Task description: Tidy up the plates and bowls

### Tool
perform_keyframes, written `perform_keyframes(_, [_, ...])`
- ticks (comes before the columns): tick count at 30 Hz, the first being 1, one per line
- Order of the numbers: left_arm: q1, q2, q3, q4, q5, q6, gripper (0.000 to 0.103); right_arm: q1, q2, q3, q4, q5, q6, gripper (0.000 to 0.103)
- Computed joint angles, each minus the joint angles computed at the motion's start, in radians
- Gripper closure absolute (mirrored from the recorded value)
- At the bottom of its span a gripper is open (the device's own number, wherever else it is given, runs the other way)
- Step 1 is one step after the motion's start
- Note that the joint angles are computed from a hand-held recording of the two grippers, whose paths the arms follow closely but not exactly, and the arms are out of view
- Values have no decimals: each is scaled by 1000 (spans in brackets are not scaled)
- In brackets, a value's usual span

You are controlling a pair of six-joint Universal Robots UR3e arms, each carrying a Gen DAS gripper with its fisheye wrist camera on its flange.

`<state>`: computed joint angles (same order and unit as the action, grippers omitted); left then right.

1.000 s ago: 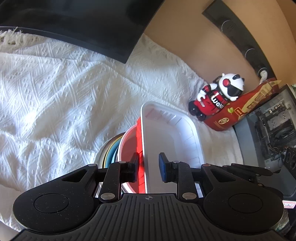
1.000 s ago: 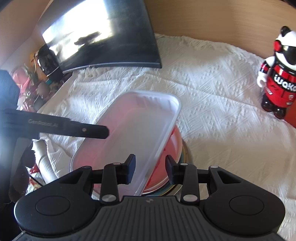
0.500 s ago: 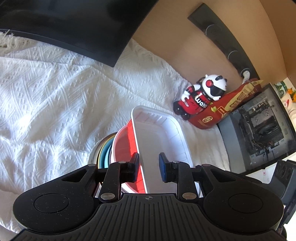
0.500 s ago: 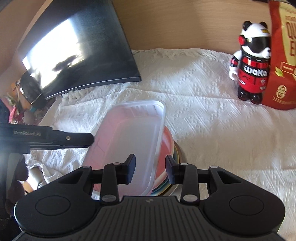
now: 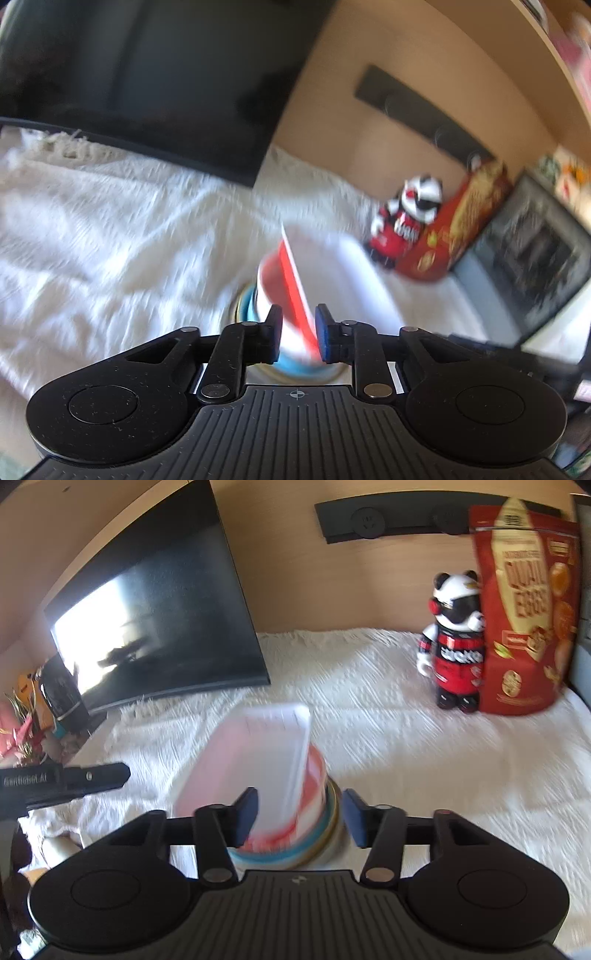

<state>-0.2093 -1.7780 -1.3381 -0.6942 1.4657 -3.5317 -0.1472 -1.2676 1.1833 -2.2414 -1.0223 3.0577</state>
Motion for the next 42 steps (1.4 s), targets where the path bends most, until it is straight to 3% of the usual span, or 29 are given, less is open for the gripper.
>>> perform_keyframes(3, [-135,75,-119,31,150,-1,86,-20,-159,222,-2,7,-62,51])
perform_keyframes(8, [-318,109,-193,4,314,-89,86,-16,-395,471,95,-6,-119,51])
perform_keyframes(13, [-403,116,-203,-13,356,-134,87,-5,-545,604,95,-47,-97,51])
perform_keyframes(17, [-479,81,-142,-74,458,-168,87,-34,-615,634,129,-31,-112,51])
perform_keyframes(24, [-517,51,-85,-134,495,-185,86,-76,-658,642,186,4,-152,51])
perform_keyframes(42, [-516,22,-50,-157,468,-176,86,-70,-637,638,186,4,-168,51])
